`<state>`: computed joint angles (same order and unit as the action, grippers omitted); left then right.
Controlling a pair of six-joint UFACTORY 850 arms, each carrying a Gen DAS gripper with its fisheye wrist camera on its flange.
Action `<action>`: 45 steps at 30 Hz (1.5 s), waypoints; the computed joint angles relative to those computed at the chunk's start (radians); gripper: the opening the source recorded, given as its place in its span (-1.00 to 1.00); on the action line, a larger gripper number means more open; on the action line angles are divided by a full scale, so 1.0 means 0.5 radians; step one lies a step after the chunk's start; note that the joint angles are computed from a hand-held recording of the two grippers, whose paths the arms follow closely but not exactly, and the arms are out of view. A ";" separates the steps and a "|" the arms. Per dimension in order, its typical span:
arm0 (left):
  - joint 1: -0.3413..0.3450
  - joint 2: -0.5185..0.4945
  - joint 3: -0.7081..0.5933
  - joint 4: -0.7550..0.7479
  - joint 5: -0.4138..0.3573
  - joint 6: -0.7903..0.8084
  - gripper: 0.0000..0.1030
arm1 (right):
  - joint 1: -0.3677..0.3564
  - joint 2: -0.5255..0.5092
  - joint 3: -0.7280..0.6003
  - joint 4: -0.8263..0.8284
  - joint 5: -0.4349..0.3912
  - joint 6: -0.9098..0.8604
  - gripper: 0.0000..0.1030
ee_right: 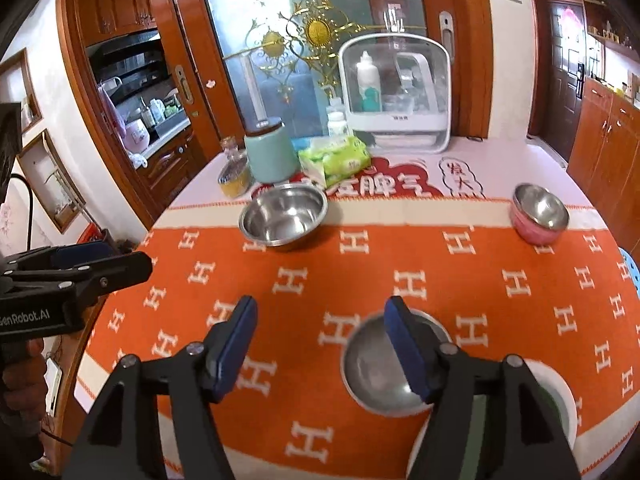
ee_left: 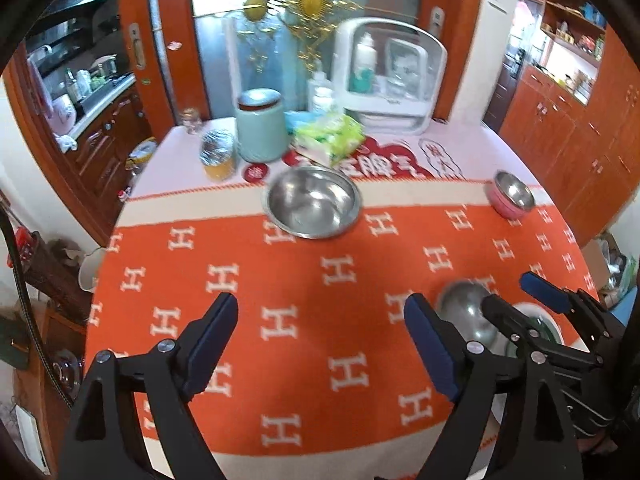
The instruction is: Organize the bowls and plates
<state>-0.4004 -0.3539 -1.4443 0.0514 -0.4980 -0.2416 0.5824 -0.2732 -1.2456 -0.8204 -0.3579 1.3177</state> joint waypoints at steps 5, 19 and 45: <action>0.123 -0.100 -0.154 -0.130 -0.022 0.099 0.69 | -0.026 -0.154 -0.233 -0.004 -0.018 -0.039 0.30; 0.275 -0.545 -0.750 -0.290 -0.097 0.223 0.69 | -0.093 -0.666 -0.988 0.206 -0.217 -0.471 0.31; 0.346 -1.472 -1.671 -0.728 -0.519 0.305 0.69 | -0.236 -1.308 -1.569 0.817 -0.376 -0.642 0.31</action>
<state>-0.2275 -1.0897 -2.2799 -0.3124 -0.7574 -0.0893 0.4644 -0.9270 -2.0304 -0.4120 -0.5457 0.9966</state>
